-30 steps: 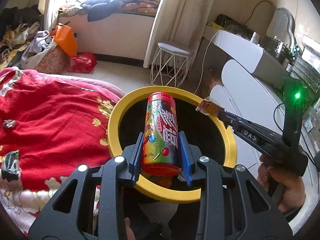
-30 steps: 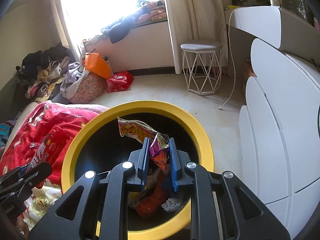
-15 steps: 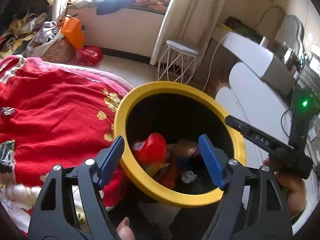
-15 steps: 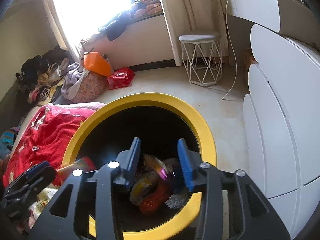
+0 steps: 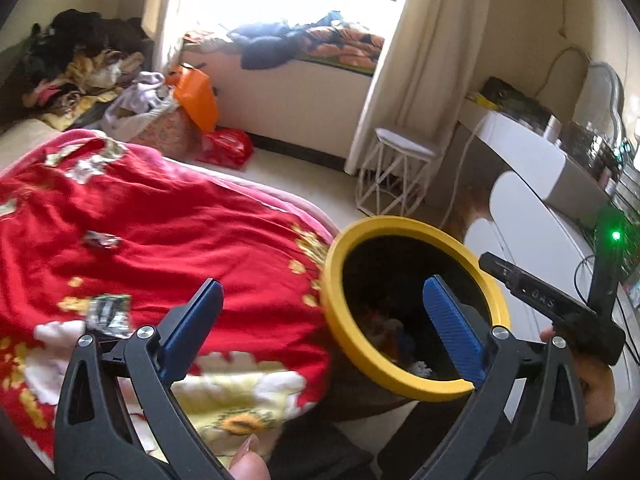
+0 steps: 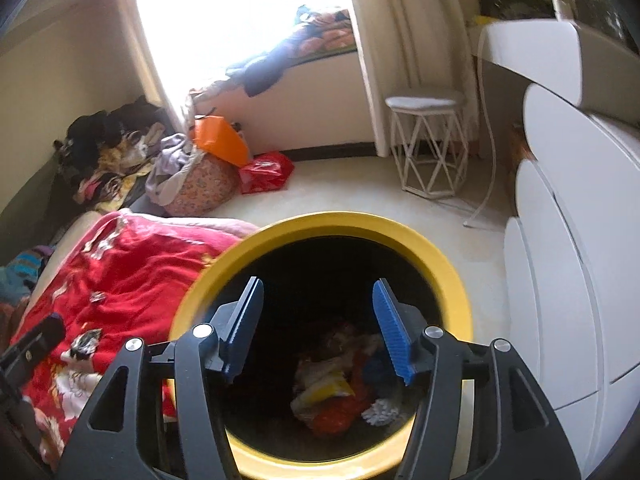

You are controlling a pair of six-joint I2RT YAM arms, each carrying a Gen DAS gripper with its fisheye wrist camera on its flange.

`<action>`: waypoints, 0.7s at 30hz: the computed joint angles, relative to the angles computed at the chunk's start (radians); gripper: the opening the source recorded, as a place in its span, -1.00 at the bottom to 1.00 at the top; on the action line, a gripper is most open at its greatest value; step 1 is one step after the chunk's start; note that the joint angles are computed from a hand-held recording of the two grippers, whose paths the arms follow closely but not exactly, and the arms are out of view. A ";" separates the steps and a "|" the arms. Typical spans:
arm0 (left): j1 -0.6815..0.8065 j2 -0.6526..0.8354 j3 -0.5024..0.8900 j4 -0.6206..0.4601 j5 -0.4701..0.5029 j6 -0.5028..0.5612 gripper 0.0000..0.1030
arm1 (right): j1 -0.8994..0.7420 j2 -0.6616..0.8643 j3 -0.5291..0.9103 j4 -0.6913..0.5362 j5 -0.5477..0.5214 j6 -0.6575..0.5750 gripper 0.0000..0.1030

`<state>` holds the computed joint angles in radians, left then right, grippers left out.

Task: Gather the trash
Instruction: 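Move both tools back from the bin to the last wrappers on the bed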

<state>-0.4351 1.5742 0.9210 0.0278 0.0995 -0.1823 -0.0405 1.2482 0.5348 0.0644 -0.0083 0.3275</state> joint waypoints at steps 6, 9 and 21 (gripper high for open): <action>0.086 -0.080 -0.048 -0.026 0.000 0.013 0.79 | 0.148 -0.034 0.023 -0.028 0.072 0.009 0.17; 0.131 -0.107 -0.064 -0.028 0.014 0.006 0.79 | 0.233 -0.046 0.028 -0.030 0.110 0.012 0.23; 0.286 -0.156 -0.077 -0.033 0.067 0.026 0.79 | 0.484 -0.018 0.082 -0.034 0.244 0.021 0.45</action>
<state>-0.1493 1.4179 0.8443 -0.0047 0.1664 -0.1567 0.4433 1.2298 0.6171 0.0308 0.2358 0.3482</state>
